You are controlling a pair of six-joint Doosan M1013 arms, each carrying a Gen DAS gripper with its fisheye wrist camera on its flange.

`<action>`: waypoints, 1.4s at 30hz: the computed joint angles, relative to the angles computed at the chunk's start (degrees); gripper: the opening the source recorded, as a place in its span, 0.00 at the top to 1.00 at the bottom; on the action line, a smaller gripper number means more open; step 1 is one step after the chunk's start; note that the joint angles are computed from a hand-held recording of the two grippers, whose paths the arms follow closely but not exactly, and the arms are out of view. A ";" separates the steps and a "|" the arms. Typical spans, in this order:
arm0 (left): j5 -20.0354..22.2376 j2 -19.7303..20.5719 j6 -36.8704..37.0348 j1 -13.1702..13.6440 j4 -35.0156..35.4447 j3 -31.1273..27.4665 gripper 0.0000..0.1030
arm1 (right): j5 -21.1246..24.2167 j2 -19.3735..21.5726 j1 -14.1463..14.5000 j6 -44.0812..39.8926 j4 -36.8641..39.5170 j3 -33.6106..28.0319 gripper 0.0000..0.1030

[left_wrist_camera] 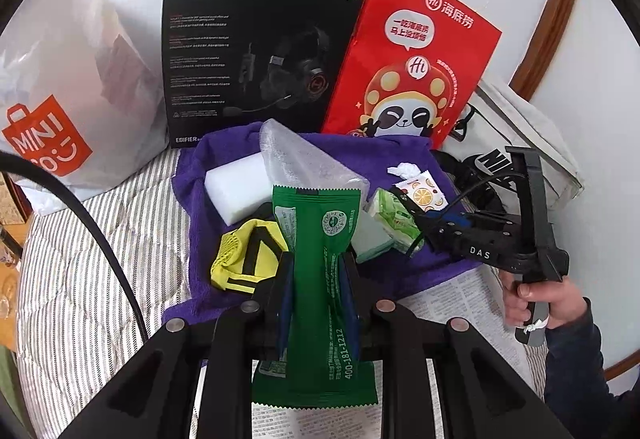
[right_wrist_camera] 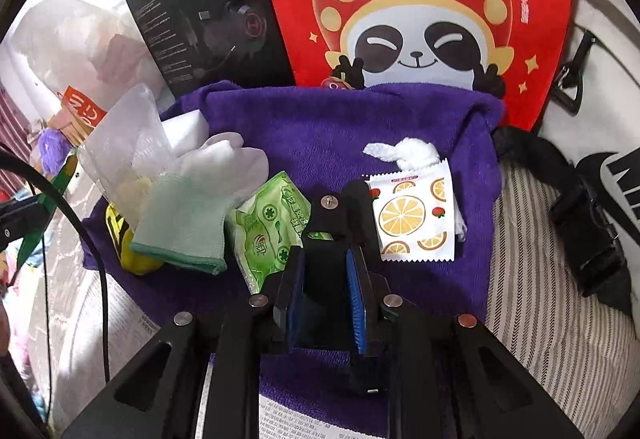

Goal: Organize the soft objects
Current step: 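Open the right tool to drop the strap piece on the towel while the left tool carries the packet, then lower the green packet onto the towel and open the left tool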

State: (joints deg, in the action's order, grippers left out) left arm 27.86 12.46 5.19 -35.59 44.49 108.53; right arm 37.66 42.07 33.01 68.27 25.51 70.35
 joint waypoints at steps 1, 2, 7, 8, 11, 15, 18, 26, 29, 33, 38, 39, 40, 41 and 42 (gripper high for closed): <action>-0.35 -0.02 0.48 -0.07 -0.28 -0.08 0.80 | 0.61 0.10 -0.13 -0.26 0.52 -0.18 0.78; -0.37 -0.01 0.60 -0.14 -0.32 -0.18 0.80 | 0.99 0.09 -0.26 -0.70 0.99 -0.22 0.78; -1.14 0.24 4.04 -0.66 -1.77 -1.36 0.79 | 1.13 -0.37 -0.50 -2.64 2.55 0.18 0.67; -1.44 0.39 5.05 -0.69 -2.42 -1.74 0.79 | 0.43 -0.65 -0.47 -2.88 2.61 0.55 0.60; -1.92 0.90 7.98 -0.78 -4.22 -2.85 0.79 | -0.86 -1.56 -0.75 -5.13 4.86 1.62 0.52; -1.68 2.40 13.10 -0.69 -7.68 -5.07 0.79 | -2.44 -3.05 -1.04 -6.04 5.69 3.02 0.51; -0.36 4.03 17.36 -0.58 -10.39 -7.04 0.79 | -4.35 -4.39 -1.19 -3.26 1.91 4.48 0.50; -0.33 8.37 26.75 0.85 -18.77 -11.39 0.79 | -7.56 -7.54 -3.26 -0.89 0.53 9.24 0.50; 0.79 10.55 29.71 1.39 -21.84 -13.31 0.79 | -8.68 -8.29 -3.75 -1.36 1.51 10.54 0.50; 2.01 12.72 30.76 1.52 -22.15 -14.73 0.78 | -9.35 -8.72 -4.11 -3.11 3.95 11.52 0.50; 3.14 14.67 32.42 1.71 -22.40 -16.00 0.73 | -9.80 -8.85 -4.16 -3.92 4.51 12.06 0.50; 3.14 14.82 33.04 1.74 -22.77 -16.08 0.72 | -9.95 -8.86 -4.07 -3.43 3.86 12.12 0.50; 3.18 14.87 33.11 1.70 -22.58 -16.10 0.70 | -10.01 -8.88 -4.05 -3.31 3.70 12.18 0.50; 3.05 14.82 33.35 1.68 -22.70 -15.99 0.67 | -9.97 -8.93 -4.06 -3.51 3.97 12.28 0.50; 2.99 14.81 34.06 1.79 -23.53 -16.06 0.64 | -9.91 -8.97 -4.09 -3.85 4.41 12.40 0.50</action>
